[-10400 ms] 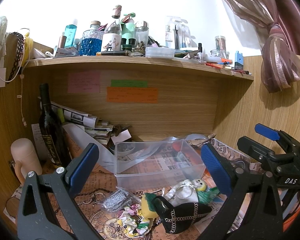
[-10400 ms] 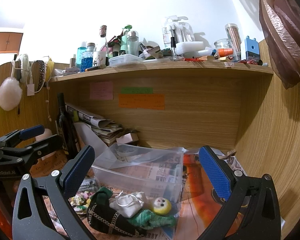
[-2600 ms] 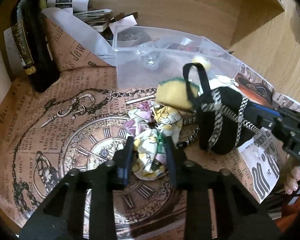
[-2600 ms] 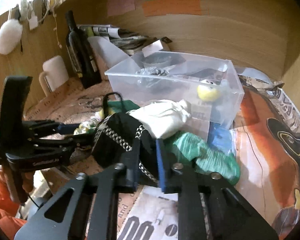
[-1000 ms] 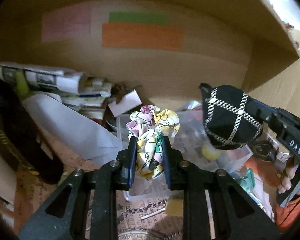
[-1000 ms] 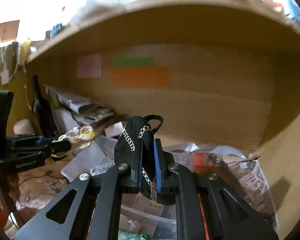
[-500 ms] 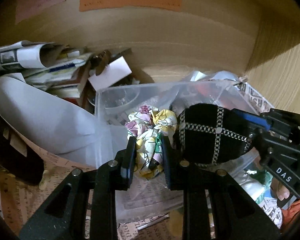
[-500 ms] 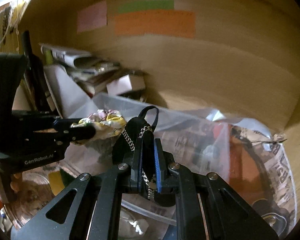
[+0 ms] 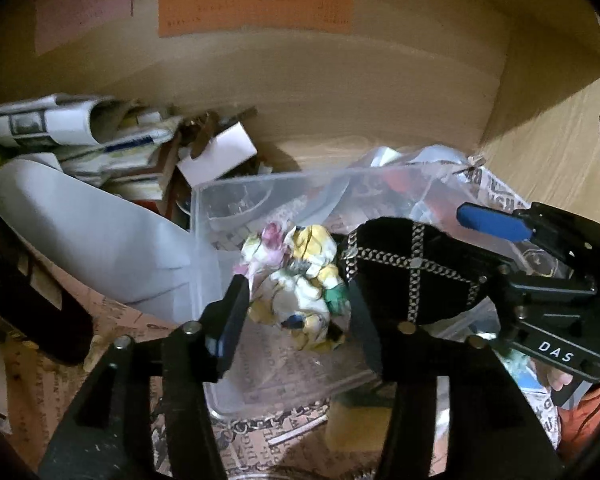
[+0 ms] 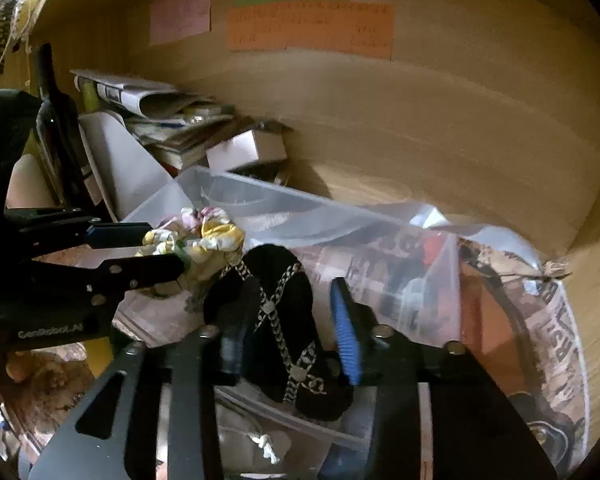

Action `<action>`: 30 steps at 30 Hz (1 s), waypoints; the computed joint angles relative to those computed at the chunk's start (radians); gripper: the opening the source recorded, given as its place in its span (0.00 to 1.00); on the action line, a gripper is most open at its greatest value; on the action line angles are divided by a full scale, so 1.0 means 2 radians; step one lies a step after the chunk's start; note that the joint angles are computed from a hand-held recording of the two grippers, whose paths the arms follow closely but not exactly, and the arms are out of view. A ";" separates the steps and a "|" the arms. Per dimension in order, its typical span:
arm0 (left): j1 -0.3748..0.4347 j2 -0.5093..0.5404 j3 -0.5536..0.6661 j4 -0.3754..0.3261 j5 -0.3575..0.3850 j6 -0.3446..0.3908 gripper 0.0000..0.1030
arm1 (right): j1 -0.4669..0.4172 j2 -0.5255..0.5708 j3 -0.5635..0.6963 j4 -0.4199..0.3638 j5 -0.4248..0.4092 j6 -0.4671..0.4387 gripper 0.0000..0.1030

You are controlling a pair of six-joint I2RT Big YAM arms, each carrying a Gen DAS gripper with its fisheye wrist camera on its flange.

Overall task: Organize soft objects
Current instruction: 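Release the scrunchie into the box with the left tool while the right tool releases the black pouch, then grasp the yellow sponge with the left tool while the right tool grasps the green glove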

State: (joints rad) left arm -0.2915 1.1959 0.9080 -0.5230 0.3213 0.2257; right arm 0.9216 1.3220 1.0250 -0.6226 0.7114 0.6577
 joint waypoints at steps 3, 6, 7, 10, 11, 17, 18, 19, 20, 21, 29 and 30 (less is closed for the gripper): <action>0.008 -0.019 -0.003 -0.006 0.014 -0.001 0.56 | 0.012 -0.012 -0.001 -0.001 0.024 -0.001 0.47; 0.015 -0.043 -0.012 -0.003 0.026 -0.007 0.66 | 0.028 -0.028 -0.004 -0.003 0.053 0.003 0.61; 0.018 -0.053 -0.016 0.000 0.029 -0.009 0.70 | 0.036 -0.035 -0.006 -0.003 0.066 0.006 0.64; 0.026 -0.079 -0.027 0.004 0.041 -0.011 0.75 | 0.056 -0.049 -0.009 -0.011 0.096 0.015 0.74; 0.029 -0.086 -0.030 0.003 0.046 -0.011 0.76 | 0.063 -0.053 -0.009 -0.015 0.105 0.019 0.77; 0.038 -0.125 -0.053 0.004 0.052 -0.006 0.86 | 0.099 -0.064 -0.011 -0.053 0.144 0.062 0.83; 0.038 -0.130 -0.058 0.003 0.051 -0.003 0.86 | 0.105 -0.064 -0.012 -0.062 0.147 0.075 0.84; 0.037 -0.134 -0.062 0.002 0.049 0.000 0.87 | 0.110 -0.064 -0.012 -0.072 0.149 0.089 0.84; 0.036 -0.137 -0.067 0.001 0.046 0.004 0.87 | 0.113 -0.064 -0.015 -0.079 0.148 0.102 0.84; 0.037 -0.140 -0.072 -0.001 0.045 0.008 0.87 | 0.116 -0.063 -0.017 -0.086 0.145 0.117 0.84; 0.031 -0.130 -0.094 -0.022 0.042 0.018 0.87 | 0.116 -0.053 -0.048 -0.104 0.080 0.199 0.84; 0.030 -0.126 -0.096 -0.022 0.041 0.018 0.87 | 0.116 -0.050 -0.051 -0.104 0.073 0.205 0.84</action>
State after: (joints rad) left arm -0.2312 0.9441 0.7153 -0.5677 0.4037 0.2623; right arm 1.1531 1.2213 0.9237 -0.8299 0.8582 1.0678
